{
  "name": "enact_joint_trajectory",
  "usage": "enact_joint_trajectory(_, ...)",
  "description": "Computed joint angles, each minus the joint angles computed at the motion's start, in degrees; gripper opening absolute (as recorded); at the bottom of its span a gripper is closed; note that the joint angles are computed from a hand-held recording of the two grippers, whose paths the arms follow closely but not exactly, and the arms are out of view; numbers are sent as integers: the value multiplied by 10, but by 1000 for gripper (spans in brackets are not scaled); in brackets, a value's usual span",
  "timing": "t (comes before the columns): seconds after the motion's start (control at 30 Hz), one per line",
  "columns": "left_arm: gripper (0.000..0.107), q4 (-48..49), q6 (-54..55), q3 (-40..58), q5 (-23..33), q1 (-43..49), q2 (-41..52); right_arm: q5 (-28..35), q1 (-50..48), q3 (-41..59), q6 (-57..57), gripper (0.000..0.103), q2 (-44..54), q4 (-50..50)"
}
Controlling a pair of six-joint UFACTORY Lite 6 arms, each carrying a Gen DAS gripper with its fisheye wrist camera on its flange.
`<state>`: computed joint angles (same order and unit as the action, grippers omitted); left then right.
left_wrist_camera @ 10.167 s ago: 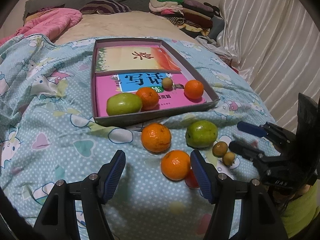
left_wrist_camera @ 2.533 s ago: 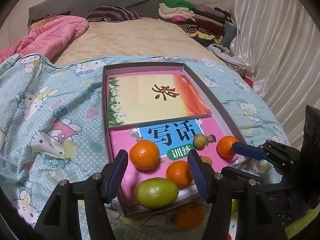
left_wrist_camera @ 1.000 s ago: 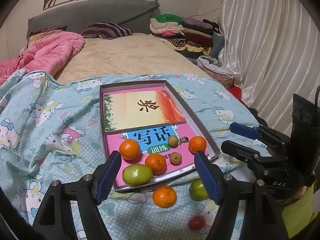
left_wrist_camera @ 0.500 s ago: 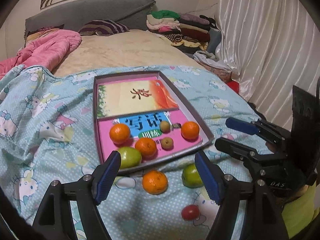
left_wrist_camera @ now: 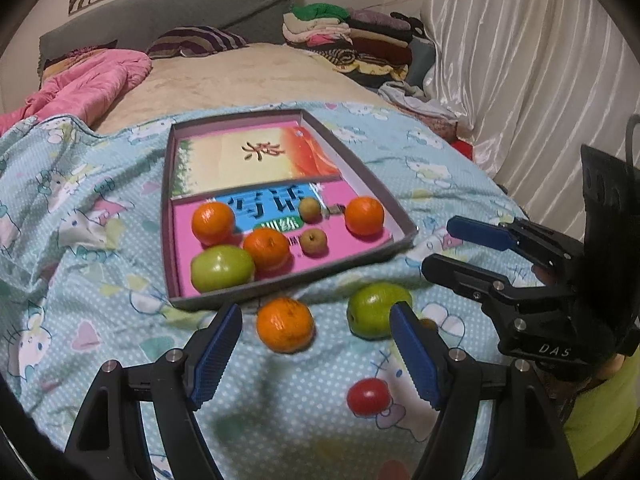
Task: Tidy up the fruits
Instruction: 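Grasp the red cherry tomato with the left gripper while the right grasps a brown fruit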
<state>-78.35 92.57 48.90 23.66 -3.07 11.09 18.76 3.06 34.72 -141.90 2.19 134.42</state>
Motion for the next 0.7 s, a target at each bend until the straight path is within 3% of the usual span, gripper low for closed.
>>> enact_joint_trajectory(0.7, 76, -14, 37, -51, -10, -22, 5, -5, 14, -56, -114, 62, 20, 99)
